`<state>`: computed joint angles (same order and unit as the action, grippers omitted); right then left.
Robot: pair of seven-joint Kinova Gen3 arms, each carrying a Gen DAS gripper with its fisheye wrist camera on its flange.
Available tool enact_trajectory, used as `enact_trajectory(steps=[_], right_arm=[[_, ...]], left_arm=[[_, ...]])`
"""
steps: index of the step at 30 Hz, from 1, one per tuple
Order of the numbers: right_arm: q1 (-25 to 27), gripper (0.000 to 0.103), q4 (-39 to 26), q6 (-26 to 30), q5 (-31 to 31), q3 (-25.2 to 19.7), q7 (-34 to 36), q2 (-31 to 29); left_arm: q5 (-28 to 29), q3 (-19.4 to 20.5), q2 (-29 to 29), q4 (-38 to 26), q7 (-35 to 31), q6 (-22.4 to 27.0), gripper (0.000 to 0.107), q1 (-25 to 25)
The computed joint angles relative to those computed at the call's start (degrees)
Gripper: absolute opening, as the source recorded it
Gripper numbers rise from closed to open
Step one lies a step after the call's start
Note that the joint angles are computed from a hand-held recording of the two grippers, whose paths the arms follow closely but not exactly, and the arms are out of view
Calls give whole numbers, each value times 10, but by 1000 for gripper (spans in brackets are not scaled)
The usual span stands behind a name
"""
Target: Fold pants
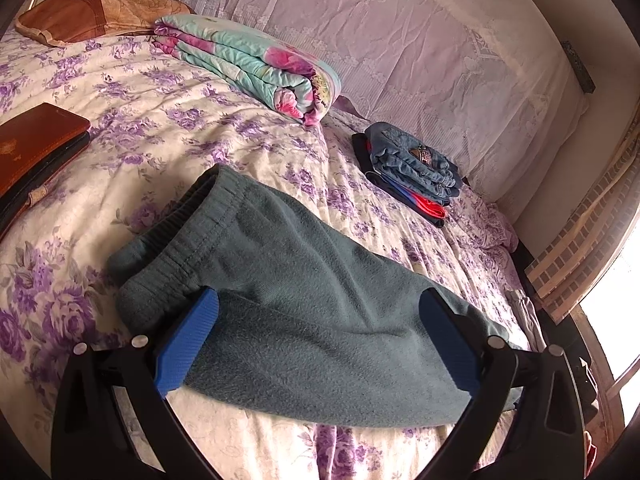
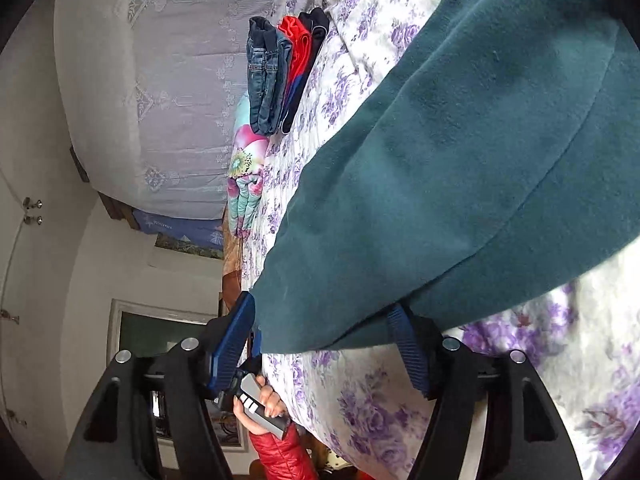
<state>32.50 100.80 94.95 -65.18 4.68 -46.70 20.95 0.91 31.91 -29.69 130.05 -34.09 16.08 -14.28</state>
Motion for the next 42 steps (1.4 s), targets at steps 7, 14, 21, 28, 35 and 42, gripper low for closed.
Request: enact_trajectory(steps=[7, 14, 21, 28, 35, 42], right_arm=[[11, 2, 29, -7, 13, 7, 82, -8], [42, 6, 14, 42, 49, 29, 122, -19], [112, 53, -36, -42, -22, 78, 115, -46], [124, 51, -92, -86, 3, 43, 45, 6], [122, 19, -121, -115, 18, 14, 22, 14], [145, 3, -119, -122, 50, 37, 69, 2]], left_arm=[[8, -17, -1, 13, -4, -22, 98, 16], [11, -15, -2, 11, -10, -17, 98, 12], [5, -5, 2, 4, -9, -6, 98, 2], [3, -4, 2, 5, -7, -6, 98, 2], [2, -4, 1, 6, -5, -7, 98, 3], [1, -3, 2, 6, -5, -7, 98, 1]])
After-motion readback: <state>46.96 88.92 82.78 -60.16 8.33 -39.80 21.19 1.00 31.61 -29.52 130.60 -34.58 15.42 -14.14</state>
